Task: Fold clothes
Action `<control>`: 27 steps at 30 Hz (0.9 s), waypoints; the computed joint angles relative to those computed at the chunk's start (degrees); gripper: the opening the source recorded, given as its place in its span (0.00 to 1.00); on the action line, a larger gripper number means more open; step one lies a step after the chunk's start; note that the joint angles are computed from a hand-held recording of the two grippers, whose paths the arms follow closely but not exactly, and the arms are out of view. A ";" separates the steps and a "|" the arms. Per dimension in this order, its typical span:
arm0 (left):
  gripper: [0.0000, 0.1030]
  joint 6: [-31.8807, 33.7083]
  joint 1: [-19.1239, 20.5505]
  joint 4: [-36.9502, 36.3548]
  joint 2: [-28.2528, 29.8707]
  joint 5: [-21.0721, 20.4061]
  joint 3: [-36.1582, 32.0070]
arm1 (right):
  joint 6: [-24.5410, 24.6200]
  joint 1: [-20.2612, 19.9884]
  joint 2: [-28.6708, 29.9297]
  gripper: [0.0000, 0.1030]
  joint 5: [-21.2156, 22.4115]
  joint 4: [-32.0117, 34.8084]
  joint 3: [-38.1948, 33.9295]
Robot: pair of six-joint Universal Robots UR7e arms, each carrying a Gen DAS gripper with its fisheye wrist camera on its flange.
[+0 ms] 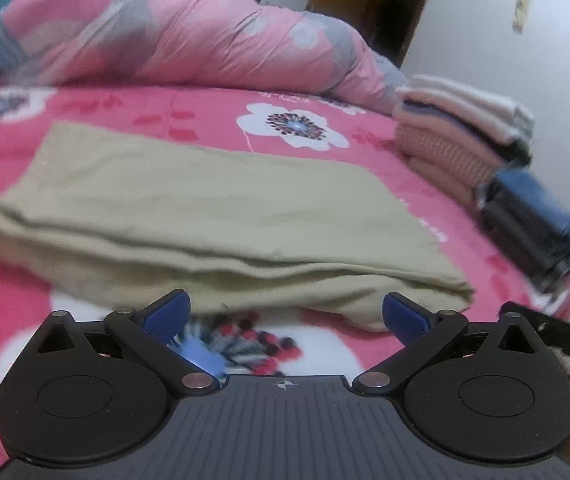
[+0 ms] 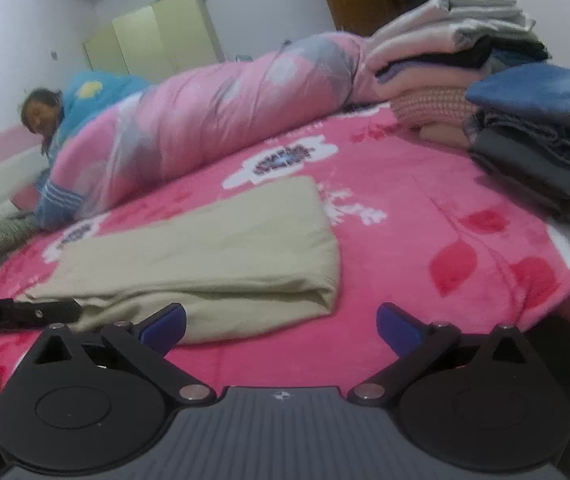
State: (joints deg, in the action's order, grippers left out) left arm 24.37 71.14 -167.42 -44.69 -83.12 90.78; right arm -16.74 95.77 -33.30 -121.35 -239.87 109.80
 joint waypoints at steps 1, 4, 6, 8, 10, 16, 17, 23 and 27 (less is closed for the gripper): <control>1.00 -0.74 0.27 0.40 -0.24 -0.91 0.29 | -0.36 0.28 0.24 1.00 0.01 -0.71 -0.10; 1.00 -0.70 0.55 0.87 -0.75 -2.27 1.21 | 0.30 1.48 0.91 1.00 -3.46 -0.69 -1.40; 1.00 0.84 0.40 0.43 -0.85 -2.53 1.84 | -0.18 1.45 1.12 1.00 -3.71 -1.26 -1.71; 1.00 4.30 -0.02 -2.25 -0.65 -2.81 2.80 | -0.91 0.56 1.01 1.00 -0.26 -3.58 -0.82; 1.00 8.98 -0.67 -5.91 0.19 -2.88 3.24 | 0.65 -0.45 0.18 1.00 3.69 -4.98 0.43; 1.00 21.24 -2.77 -10.10 3.47 0.11 2.28 | 19.09 -6.55 -7.24 1.00 22.39 2.55 7.23; 1.00 23.72 -3.02 -10.80 4.01 0.44 2.19 | 21.23 -7.52 -7.93 1.00 24.86 3.47 7.67; 0.94 45.50 -3.77 -14.10 6.52 0.34 2.68 | 28.19 -10.73 -9.22 1.00 31.44 7.66 7.47; 0.80 50.17 -4.06 -10.36 7.60 0.83 0.62 | 28.72 -11.04 -9.01 1.00 31.14 9.23 6.42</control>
